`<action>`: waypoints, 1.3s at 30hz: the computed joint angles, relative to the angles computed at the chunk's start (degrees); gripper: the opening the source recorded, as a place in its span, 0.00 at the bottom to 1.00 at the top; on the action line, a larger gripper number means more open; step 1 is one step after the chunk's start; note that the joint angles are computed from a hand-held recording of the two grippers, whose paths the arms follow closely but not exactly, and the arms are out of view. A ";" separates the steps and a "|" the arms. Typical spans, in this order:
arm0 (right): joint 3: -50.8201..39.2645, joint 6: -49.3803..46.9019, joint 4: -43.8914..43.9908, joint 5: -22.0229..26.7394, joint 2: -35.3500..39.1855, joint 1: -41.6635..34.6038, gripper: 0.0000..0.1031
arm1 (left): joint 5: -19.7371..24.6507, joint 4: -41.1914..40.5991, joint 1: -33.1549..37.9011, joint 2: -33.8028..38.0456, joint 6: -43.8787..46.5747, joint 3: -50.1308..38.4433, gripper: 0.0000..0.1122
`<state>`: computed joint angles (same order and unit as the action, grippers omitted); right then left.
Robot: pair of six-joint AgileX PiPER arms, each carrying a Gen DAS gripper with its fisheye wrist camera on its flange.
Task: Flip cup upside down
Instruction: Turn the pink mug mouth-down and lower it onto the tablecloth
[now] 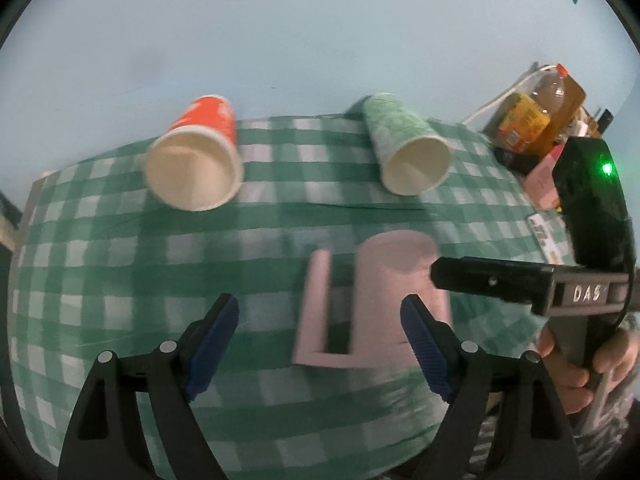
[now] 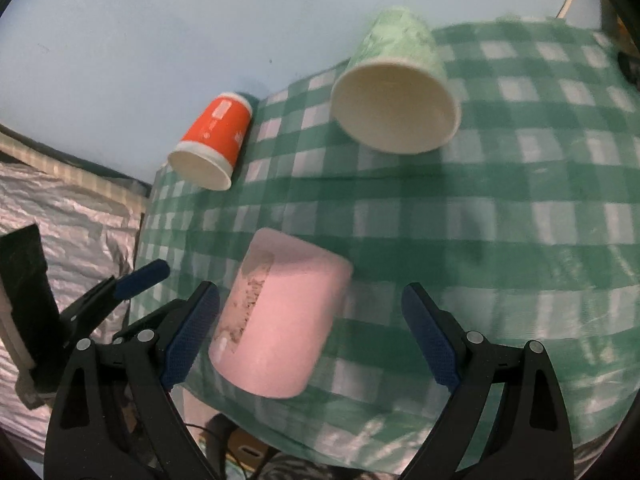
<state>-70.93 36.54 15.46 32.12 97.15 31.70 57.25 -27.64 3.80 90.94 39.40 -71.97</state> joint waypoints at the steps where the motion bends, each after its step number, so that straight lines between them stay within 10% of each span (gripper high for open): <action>1: -0.48 -0.01 0.20 0.36 0.57 0.10 0.90 | -1.03 -0.13 0.40 -0.10 0.41 0.86 0.75; 20: -9.44 -5.26 10.91 5.02 10.85 -1.64 0.89 | -6.88 -10.66 5.46 0.76 8.26 7.11 0.75; 33: -5.19 -13.64 18.07 1.07 8.72 -2.88 0.72 | -9.20 -14.21 8.13 -0.99 9.93 9.17 0.79; 39: -4.12 -5.01 1.44 -2.83 4.38 2.00 0.71 | -9.33 -16.03 9.76 -3.67 11.36 11.15 0.79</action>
